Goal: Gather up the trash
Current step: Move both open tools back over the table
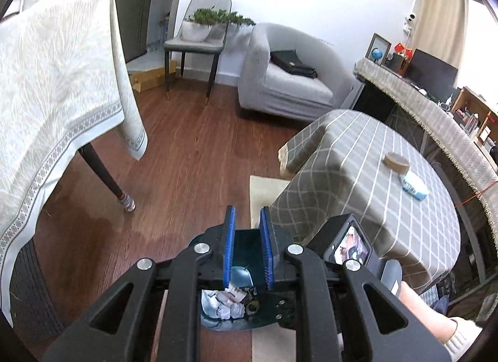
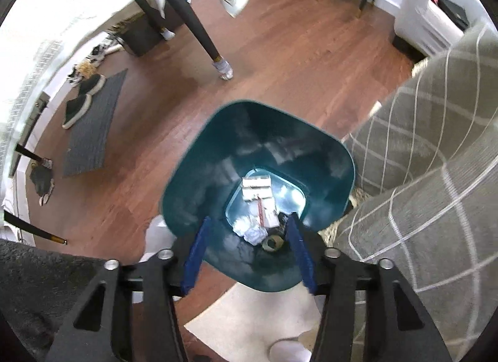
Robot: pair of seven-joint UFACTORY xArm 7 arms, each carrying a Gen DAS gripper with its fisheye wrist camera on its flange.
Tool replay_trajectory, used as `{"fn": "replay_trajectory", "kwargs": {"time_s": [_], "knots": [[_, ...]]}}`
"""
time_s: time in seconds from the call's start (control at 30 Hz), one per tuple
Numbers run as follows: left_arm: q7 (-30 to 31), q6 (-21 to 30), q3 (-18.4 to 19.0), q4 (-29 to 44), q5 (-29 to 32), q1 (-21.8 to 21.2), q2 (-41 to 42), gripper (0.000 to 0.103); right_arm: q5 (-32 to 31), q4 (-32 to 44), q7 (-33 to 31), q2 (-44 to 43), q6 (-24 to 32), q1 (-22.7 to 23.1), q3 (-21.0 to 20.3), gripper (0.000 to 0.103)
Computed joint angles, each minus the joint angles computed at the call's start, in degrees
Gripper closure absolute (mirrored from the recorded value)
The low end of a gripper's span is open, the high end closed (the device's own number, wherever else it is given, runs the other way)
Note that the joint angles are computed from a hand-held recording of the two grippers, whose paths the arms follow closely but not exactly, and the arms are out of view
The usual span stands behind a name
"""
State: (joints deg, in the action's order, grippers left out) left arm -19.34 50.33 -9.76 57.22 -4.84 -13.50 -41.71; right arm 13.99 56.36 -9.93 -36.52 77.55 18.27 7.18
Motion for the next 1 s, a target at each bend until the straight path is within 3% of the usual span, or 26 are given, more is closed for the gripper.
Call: {"fn": "replay_trajectory", "kwargs": {"time_s": [0.27,0.43,0.83,1.0], "knots": [[-0.97,-0.61,-1.88,2.04,2.22,0.72,0.49,0.085,2.12,4.20,-1.60,-1.55,-2.35,0.40,-1.44,0.068],[-0.87,-1.88,-2.62,3.25,3.26,0.60,1.17,0.085,2.41,7.19,-2.40,-2.19,-4.27,-0.92,-3.38,0.069],[-2.74,-4.93,-5.59,9.31,4.35,-1.14,9.12,0.067,1.31,12.68,-7.28,-2.09,-5.62,-6.61,-10.75,0.072],[-5.25,-6.36,-7.89,13.68,6.33,-2.04,14.78,0.053,0.62,13.90,-10.78,-1.55,-5.27,-9.05,-13.38,0.072]]}}
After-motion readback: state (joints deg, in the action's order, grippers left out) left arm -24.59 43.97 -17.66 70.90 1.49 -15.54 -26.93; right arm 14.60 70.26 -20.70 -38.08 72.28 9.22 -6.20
